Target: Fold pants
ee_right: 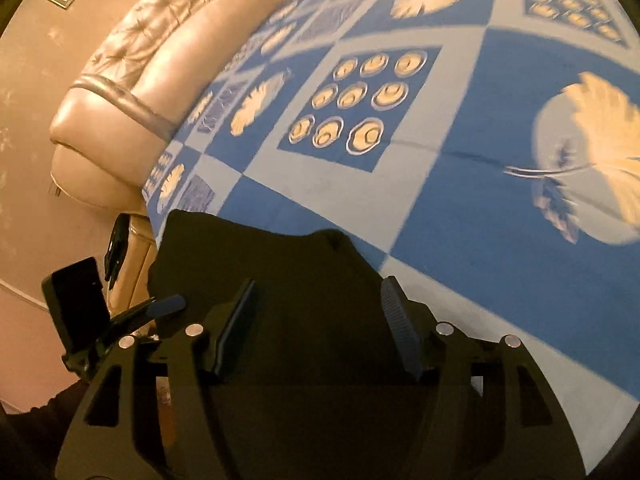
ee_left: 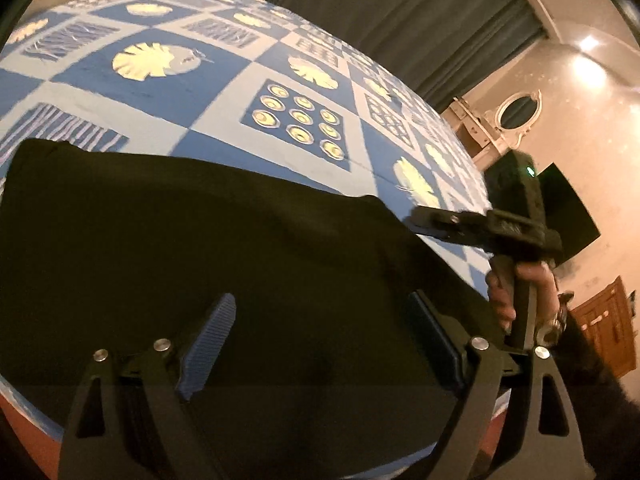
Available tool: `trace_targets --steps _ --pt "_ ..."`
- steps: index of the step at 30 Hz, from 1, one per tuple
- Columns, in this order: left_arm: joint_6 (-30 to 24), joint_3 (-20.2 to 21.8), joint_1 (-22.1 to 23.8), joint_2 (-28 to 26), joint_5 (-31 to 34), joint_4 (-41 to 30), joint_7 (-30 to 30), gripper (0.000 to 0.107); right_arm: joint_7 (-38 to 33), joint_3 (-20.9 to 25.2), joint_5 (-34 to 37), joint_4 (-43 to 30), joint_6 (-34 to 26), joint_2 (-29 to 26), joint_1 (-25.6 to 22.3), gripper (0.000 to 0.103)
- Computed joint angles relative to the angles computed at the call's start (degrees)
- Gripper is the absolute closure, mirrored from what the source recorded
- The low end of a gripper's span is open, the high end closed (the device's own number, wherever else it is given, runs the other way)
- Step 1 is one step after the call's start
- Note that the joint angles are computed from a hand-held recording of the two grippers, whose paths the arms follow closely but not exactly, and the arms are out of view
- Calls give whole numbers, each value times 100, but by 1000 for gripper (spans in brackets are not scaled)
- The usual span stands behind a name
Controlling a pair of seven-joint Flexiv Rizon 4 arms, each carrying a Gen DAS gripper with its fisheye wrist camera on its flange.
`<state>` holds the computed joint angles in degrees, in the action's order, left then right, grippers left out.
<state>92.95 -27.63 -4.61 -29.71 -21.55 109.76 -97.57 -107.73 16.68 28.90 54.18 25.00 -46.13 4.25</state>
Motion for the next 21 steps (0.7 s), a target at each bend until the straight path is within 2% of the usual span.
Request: trace_targets --steps 1,2,3,4,6,7,15,21 --pt "-4 -47 67 -18 67 14 11 20 73 -23 -23 -141 -42 -118 45 40" --pt "99 -281 258 -89 53 80 175 20 88 5 21 -174 -71 -147 12 40" --pt "224 -478 424 -148 98 140 236 20 147 65 125 -321 -165 -249 -39 47" --pt "405 -652 566 -218 183 206 259 20 174 83 162 -427 -247 -328 -55 66" --pt "619 -799 710 -325 422 248 222 20 235 46 102 -619 -448 -443 -20 80" --pt "641 -795 719 -355 506 238 173 20 202 34 72 -656 -504 -470 -15 83" --pt "282 -125 196 -286 827 -7 105 11 205 -33 42 -412 47 -376 53 95" --pt "412 -535 541 -333 811 117 233 11 344 6 12 -601 61 -567 59 96"
